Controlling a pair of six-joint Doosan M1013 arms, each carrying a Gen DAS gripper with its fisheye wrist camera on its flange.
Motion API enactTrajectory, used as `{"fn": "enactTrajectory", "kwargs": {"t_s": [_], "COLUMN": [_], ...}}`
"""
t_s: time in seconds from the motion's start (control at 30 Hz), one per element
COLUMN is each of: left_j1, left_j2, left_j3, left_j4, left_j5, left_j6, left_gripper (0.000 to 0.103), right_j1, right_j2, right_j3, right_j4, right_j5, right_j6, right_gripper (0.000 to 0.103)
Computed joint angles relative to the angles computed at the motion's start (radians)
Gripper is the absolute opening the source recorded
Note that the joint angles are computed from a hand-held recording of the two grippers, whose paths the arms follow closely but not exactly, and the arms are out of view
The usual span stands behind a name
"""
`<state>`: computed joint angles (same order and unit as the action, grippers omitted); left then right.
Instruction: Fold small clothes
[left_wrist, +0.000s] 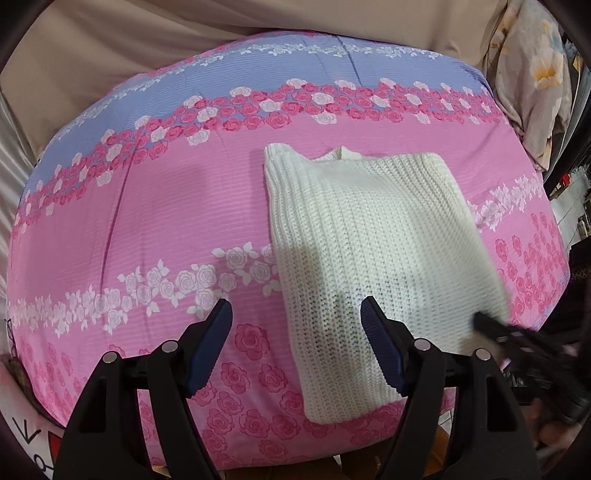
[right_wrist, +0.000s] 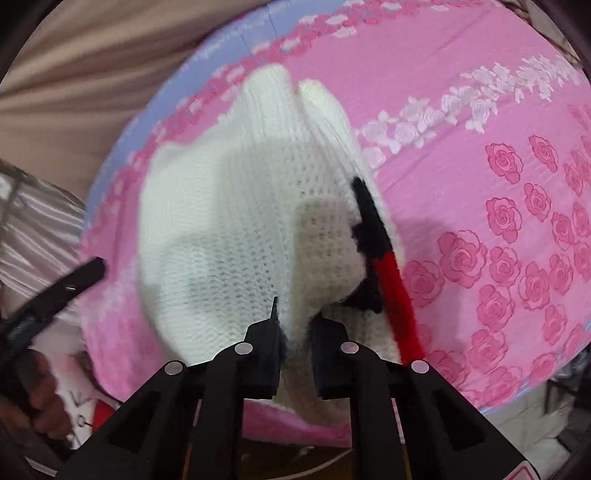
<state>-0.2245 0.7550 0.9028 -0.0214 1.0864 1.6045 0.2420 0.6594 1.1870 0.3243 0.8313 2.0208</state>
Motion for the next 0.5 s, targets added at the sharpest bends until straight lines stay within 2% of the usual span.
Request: {"fn": "enactTrajectory", "kwargs": {"t_s": [0.1,0.13,0.23,0.3,0.37,0.43,0.5], "left_j1": [0.001,0.003,0.007,0.010,0.019,0.030,0.038], "left_j2": [0.013,0.018,0.023,0.016,0.012,0.014,0.014], "left_j3": [-0.014,-0.021,-0.025,-0.016,-0.009,-0.009,-0.008], "left_j4": [-0.012,-0.019,-0.027,-0.011,-0.005,-0.008,-0.006], "left_j5": [0.034,0.049,0.063,0.052,0.042,0.051,0.057], "left_j6": [-0.001,-0.004,-0.029,-0.057,-0.086,-0.123,-0.156], "left_gripper": [0.070,0.070,0.070,0.070,0.073,0.073,0.073], "right_j1": [0.013,0.013,0.005,-0.011,-0.017,0.001,0.035], "right_j2": [-0.044,-0.047,-0.007,0.030,0.017,-0.007,-0.023], "right_j3": [0.034,0.035,0.008,0.000,0.010,-0.005,-0.044], "right_j4": [-0.072,-0.086,-0.105,-0.046,-0.021,-0.135,-0.311], "right_j5": [-0.088,-0.087,0.010,0.081,0.055,0.024,-0.013], "right_j6": [-0.016,-0.010,0.027,0.018,0.050,0.123,0.143], "right_gripper": [0.010,0.010,0.013,0.011,0.013,0.024,0.024]}}
